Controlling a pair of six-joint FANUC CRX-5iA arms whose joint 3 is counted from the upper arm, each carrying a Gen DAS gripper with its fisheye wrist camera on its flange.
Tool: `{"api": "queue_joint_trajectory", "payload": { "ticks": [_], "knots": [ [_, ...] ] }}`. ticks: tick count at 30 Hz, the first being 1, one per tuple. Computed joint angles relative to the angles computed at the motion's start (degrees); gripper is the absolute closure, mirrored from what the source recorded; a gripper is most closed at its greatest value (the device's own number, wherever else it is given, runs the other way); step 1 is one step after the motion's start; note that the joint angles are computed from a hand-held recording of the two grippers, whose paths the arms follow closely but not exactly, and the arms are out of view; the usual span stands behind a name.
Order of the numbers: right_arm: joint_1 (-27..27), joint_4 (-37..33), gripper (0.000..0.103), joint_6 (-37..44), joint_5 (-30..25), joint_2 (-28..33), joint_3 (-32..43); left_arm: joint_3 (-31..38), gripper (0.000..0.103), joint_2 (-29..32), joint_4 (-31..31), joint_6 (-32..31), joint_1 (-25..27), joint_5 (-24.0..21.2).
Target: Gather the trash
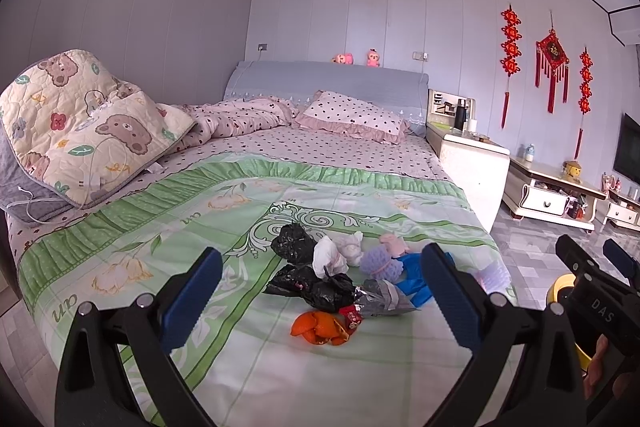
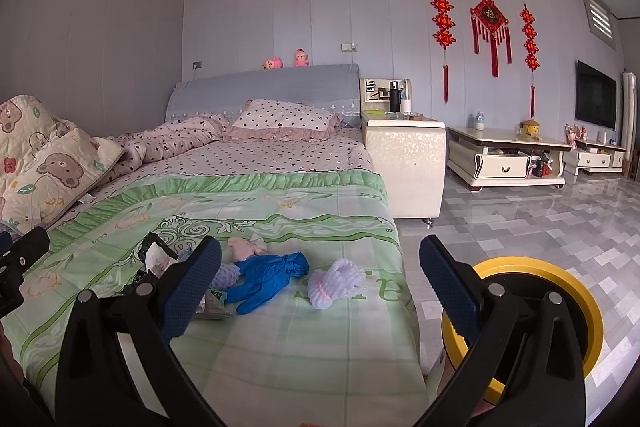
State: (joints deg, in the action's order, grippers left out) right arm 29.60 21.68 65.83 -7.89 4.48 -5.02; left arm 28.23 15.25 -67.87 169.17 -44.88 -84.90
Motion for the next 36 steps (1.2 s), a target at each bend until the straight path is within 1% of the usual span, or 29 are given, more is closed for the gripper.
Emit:
{"api": "queue_joint_trajectory", "payload": {
  "ticks": [15,16,17,23,31,33,36],
  "knots": [
    [0.02,0.08,0.008,-0.05,0.01,0.05,0.00,-0.21,0.007,0.03,0.17,0.09,0.10,0.10],
    [-0.05,1.08,0.008,-0.99,0.29,0.01,-0.33,-0.27,0.007,-0.03,0.23,0.05,0.12,0.22],
    [0.04,-0.24,0.008,0.32,-0.08,0.06,0.10,-0.34,0.007,-0.08,0.29,0.03,0.14,0.26],
    [0.01,0.57,0.008,-0.51,0.03,0.04,-0.13,-0.40,0.007,-0.03,0.30,0.15,0.20,0.26],
    [0.06,-0.32,0.008,0.36,-0.22,0.08,0.14,-0.62,0.007,-0.10,0.45,0.26,0.28,0.35],
    [-0.02,0.76,0.008,-0.66,0.11,0.08,-0.18,-0.90,0.007,-0.19,0.66,0.48,0.37,0.45],
    [0.01,0.59,0.008,-0.53,0.01,0.10,-0.10,-0.96,0.007,-0.13,0.50,0.53,0.28,0.31]
  ]
}}
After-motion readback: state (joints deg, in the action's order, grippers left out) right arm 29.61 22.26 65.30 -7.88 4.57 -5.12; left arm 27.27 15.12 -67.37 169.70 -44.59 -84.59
